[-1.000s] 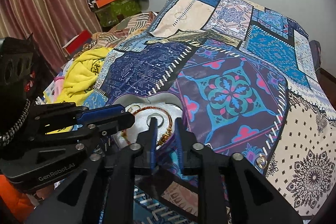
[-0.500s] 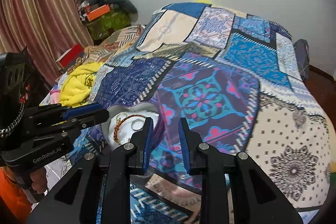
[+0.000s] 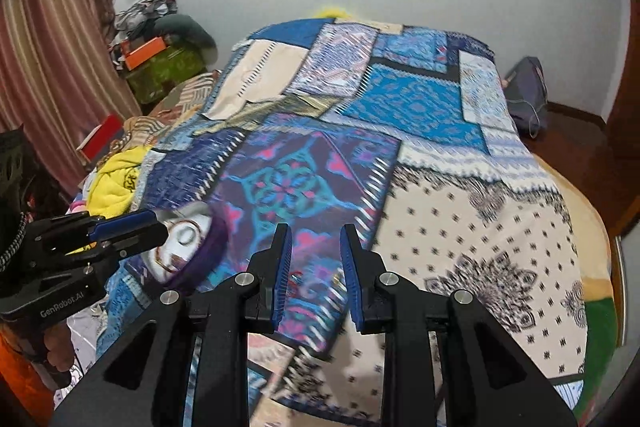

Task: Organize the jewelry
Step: 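Withdraw both tools from the tin toward the quilt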

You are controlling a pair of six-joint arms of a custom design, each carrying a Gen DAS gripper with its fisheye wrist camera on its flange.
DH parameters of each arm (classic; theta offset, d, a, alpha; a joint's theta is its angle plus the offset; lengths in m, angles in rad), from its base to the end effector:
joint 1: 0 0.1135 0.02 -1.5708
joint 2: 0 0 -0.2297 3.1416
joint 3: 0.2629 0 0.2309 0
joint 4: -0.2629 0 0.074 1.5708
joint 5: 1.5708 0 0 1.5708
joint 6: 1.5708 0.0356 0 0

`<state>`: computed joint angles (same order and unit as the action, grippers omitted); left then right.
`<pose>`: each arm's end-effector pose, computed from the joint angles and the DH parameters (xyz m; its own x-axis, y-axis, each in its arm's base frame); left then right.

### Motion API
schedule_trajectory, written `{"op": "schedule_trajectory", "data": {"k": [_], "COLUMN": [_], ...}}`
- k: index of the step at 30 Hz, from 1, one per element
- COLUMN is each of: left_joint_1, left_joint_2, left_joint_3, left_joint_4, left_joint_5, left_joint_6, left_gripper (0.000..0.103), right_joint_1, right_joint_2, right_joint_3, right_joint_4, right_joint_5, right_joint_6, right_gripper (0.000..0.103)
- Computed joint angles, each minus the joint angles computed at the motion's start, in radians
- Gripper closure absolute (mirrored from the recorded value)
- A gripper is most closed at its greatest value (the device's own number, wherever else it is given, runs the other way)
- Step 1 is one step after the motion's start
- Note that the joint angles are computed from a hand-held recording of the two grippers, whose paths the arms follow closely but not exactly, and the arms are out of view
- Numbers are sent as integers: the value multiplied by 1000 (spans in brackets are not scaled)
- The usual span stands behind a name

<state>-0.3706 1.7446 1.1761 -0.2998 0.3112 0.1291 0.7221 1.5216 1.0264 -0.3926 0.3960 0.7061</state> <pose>0.3219 -0.1368 0.1879 -0.6374 0.3791 -0.6708 0.6164 0.7733 -0.1486 0.2348 0.1885 0.2069 -0.7201 0.1636 -0.6744 0.0527 0.9819 0.1819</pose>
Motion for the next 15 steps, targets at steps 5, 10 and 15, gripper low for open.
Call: {"op": "schedule_trajectory", "data": {"k": [5, 10, 15], "left_joint_1": [-54, -104, -133], "left_joint_2": [48, 93, 140], "left_joint_3": [2, 0, 4], "left_joint_4": [-8, -14, -19], "left_joint_5": [-11, -19, -37], "left_joint_6": [-17, -26, -18], "left_gripper": [83, 83, 83], "right_joint_1": [-28, -67, -84], "right_joint_2": [-37, -71, -89], "right_joint_3": [-77, -157, -230], "right_joint_4": [3, 23, 75], "right_joint_5": [-29, -96, -155], "right_joint_6": [11, 24, 44], "right_gripper": [80, 80, 80]}}
